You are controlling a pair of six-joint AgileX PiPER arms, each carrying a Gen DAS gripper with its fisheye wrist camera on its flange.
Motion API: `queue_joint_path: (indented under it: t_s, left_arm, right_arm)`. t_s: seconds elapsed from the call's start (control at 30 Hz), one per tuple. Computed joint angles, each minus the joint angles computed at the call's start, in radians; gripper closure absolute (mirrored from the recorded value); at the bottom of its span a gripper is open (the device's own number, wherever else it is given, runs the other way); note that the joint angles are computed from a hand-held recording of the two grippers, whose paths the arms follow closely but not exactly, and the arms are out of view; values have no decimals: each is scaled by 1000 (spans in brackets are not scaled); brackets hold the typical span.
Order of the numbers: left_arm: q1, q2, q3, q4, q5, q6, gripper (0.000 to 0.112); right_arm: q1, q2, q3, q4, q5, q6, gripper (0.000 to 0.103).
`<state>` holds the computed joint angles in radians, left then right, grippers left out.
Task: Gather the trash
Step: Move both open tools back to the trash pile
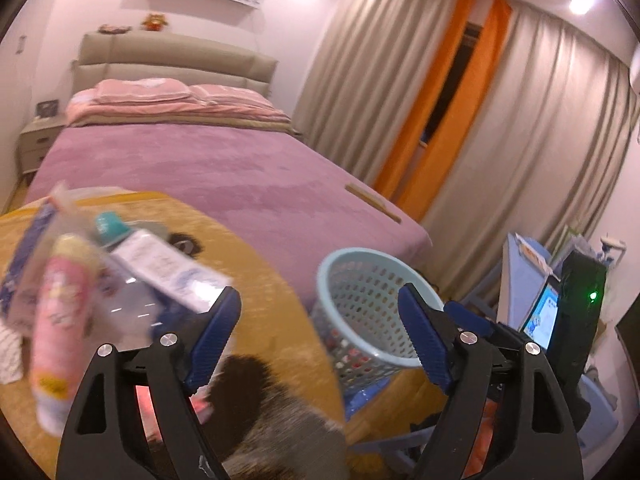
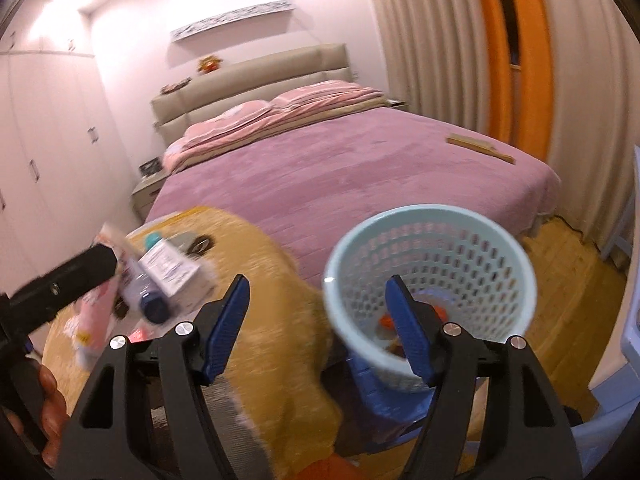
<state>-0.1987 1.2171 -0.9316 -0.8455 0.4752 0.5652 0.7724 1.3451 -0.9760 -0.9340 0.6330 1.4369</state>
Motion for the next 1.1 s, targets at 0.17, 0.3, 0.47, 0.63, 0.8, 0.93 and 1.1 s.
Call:
queue_joint_path:
  t_s: [0.17,0.3,0.47,0.63,0.8,0.93,1.1]
  left_arm:
    - [213,-109,84,-83,108,121,31]
    - [479,-171,142,-153,240,239,31]
    - [869,-154,171,-221,429,399,31]
    - [1119,-56,157,-204,513,494,31]
    - [1165,51,119,-153,486,536,31]
    - [1111,124,84,-136,447,550,31]
    - [1040,226,23,-151,379,518,31]
  right_arm:
    - [56,74,-67,100,-66,-74,36]
    - [132,165,-138,80,-56,-58,36]
    - [183,301,-231,84,-78,-58,36]
    - [191,400,-312,162,-115,-123,36]
    - [211,479,-394,213,-102,-174,36]
    - [221,526,-471,285,-106,-237,36]
    - [237,628,-657,356,-50,-302,36]
